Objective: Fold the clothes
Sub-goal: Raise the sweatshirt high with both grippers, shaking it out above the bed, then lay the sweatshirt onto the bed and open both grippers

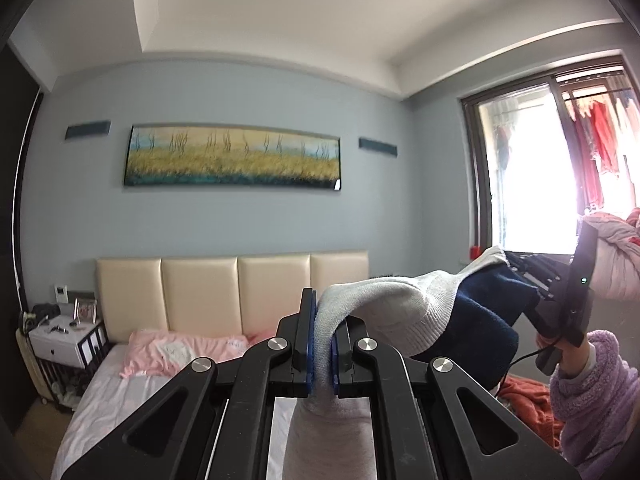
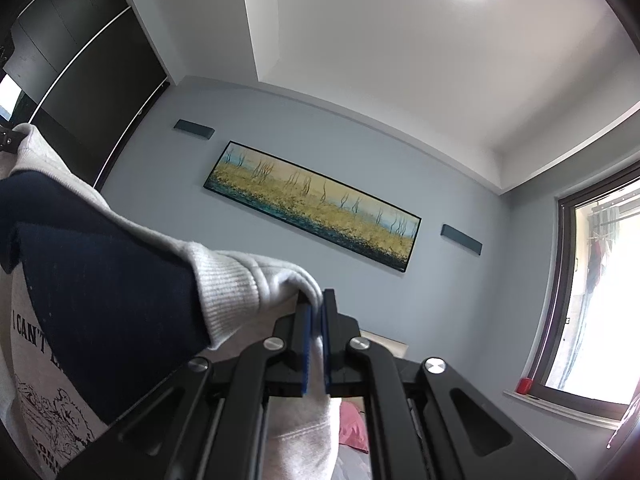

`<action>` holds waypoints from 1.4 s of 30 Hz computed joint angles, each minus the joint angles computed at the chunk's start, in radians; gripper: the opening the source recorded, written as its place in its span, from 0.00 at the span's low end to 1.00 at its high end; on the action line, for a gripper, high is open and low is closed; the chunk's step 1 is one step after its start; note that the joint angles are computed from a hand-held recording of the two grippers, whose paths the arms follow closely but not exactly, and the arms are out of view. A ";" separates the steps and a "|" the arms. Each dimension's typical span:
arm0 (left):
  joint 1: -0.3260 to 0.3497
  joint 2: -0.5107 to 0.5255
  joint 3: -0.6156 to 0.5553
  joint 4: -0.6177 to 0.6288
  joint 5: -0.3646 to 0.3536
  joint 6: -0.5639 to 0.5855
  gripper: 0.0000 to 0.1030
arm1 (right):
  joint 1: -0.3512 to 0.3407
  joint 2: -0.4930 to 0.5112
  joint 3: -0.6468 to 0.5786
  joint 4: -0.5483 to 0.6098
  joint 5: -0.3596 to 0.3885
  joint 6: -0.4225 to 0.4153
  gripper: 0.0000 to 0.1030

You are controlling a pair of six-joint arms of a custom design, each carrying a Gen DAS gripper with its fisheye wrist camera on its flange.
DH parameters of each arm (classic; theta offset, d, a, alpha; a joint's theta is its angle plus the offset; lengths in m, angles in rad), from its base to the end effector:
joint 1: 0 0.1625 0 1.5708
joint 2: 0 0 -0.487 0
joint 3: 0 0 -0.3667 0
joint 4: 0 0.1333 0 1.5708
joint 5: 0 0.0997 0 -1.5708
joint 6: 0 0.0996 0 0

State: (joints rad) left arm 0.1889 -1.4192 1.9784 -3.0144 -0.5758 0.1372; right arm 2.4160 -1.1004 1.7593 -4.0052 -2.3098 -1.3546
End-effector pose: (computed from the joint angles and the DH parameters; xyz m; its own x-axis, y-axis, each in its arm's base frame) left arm -0.4401 -0.3049 0.4921 -0.6474 0.4254 -0.6324 0.7178 0.0614 -0.6936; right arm 0.4647 -0.3237 0.4847 -0.3596 0.1070 0.9270 -0.9283 -0.1416 -0.3438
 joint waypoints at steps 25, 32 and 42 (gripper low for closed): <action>0.820 0.752 -0.712 0.306 -0.255 -0.039 0.07 | -0.586 0.546 -0.627 0.607 -0.039 0.284 0.04; 0.933 0.894 -0.894 0.492 -0.301 -0.154 0.11 | -0.684 0.685 -0.820 0.847 -0.046 0.397 0.05; 0.950 0.839 -0.804 0.488 -0.288 -0.230 0.51 | -0.730 0.642 -0.820 1.244 -0.003 0.749 0.23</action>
